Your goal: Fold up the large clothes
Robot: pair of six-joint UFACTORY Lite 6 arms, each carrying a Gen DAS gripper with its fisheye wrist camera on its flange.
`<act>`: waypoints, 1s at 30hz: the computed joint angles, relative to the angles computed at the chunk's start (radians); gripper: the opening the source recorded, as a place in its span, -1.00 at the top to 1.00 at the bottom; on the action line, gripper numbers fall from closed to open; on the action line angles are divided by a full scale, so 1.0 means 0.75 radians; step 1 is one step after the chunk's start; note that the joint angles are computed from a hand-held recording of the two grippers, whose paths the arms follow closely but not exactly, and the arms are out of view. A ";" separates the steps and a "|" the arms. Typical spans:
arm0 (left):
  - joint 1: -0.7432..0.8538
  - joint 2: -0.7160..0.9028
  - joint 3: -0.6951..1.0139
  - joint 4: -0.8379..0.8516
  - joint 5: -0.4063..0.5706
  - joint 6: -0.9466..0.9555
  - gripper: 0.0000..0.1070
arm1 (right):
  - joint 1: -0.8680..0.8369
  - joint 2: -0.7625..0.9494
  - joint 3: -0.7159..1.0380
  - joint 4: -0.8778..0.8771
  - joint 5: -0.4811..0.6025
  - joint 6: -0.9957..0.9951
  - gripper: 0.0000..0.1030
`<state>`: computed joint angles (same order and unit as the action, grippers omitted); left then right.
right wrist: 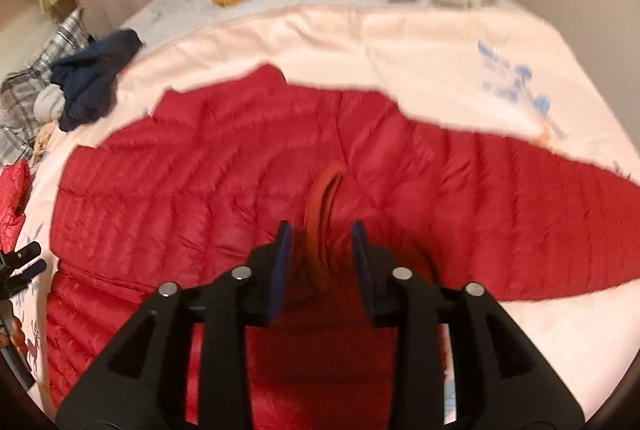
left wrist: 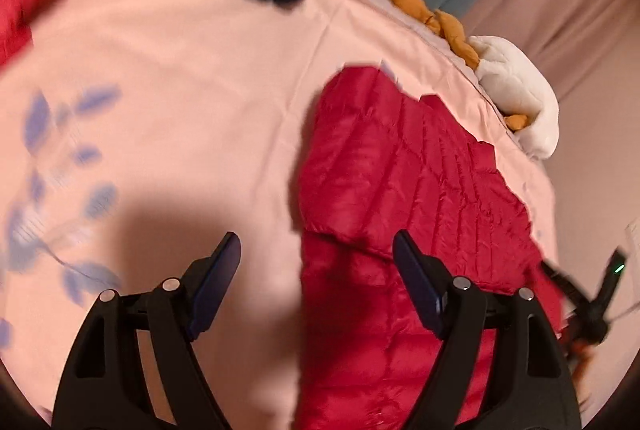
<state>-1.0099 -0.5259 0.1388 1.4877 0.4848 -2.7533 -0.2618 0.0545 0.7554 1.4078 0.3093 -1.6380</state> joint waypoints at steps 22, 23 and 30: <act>-0.004 0.973 0.759 -0.209 0.123 0.505 -0.25 | 0.183 0.232 -0.010 0.428 -0.028 -0.401 0.20; -0.037 0.960 0.763 -0.241 0.145 0.515 -0.25 | 0.145 0.163 -0.058 0.372 0.027 -0.361 0.06; -0.402 0.800 0.734 -0.545 0.384 0.620 -0.54 | -0.033 -0.377 -0.447 -0.049 0.166 -0.111 -0.25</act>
